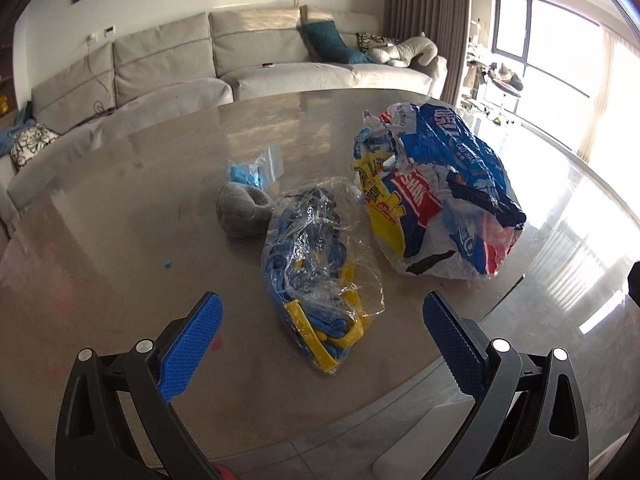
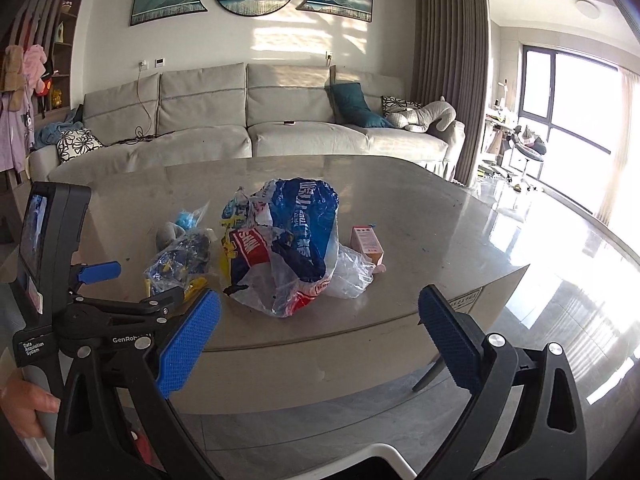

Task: Collect trash
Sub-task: 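Return both tools to the table and grasp the clear plastic bag with the left tool, then grasp the blue-and-white printed plastic bag with the right tool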

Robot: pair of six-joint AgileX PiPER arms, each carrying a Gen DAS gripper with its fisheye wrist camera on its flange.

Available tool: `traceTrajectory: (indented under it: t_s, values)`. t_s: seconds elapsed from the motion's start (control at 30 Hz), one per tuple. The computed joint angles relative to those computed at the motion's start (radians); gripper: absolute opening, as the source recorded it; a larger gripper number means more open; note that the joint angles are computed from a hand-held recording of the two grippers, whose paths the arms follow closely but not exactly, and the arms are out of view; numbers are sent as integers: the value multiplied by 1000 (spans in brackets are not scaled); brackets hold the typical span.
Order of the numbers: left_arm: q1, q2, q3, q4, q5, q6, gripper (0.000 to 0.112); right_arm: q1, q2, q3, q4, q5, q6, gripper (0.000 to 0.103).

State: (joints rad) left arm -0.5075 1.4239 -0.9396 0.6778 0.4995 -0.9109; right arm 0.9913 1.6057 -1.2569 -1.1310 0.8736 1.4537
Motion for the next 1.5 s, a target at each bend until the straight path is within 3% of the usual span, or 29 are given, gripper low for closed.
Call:
traceTrajectory:
  t_s: [0.1, 0.27, 0.33, 0.4, 0.5, 0.8, 1.03, 1.13, 1.17, 1.3, 1.5]
  values:
    - [29, 61, -28, 9, 1, -24, 98, -18, 31, -22, 8, -23, -15, 98]
    - [106, 140, -78, -202, -52, 171, 95, -43, 63, -41, 29, -61, -33, 98]
    - [98, 150, -75, -170, -61, 149, 81, -48, 74, -46, 29, -69, -33, 98]
    - [66, 152, -81, -88, -38, 93, 42, -54, 87, -52, 29, -75, -34, 98]
    - [87, 121, -61, -153, -72, 118, 24, -66, 106, -61, 26, -91, -35, 98]
    - [14, 9, 0, 174, -65, -205, 23, -145, 215, -187, 23, -151, -100, 98]
    - [30, -2, 6, 158, -92, -176, 24, -183, 350, -334, 154, -148, -267, 98]
    - [49, -2, 0, 114, -102, -134, 24, -203, 377, -367, 282, -175, -380, 41]
    - [55, -1, -2, 94, -107, -118, 24, -213, 370, -354, 310, -205, -391, 34]
    - [80, -7, -1, 44, -123, -78, 24, -209, 314, -292, 273, -256, -337, 18]
    - [63, -32, 14, 155, -122, -197, 24, -179, 228, -264, 207, -246, -297, 14]
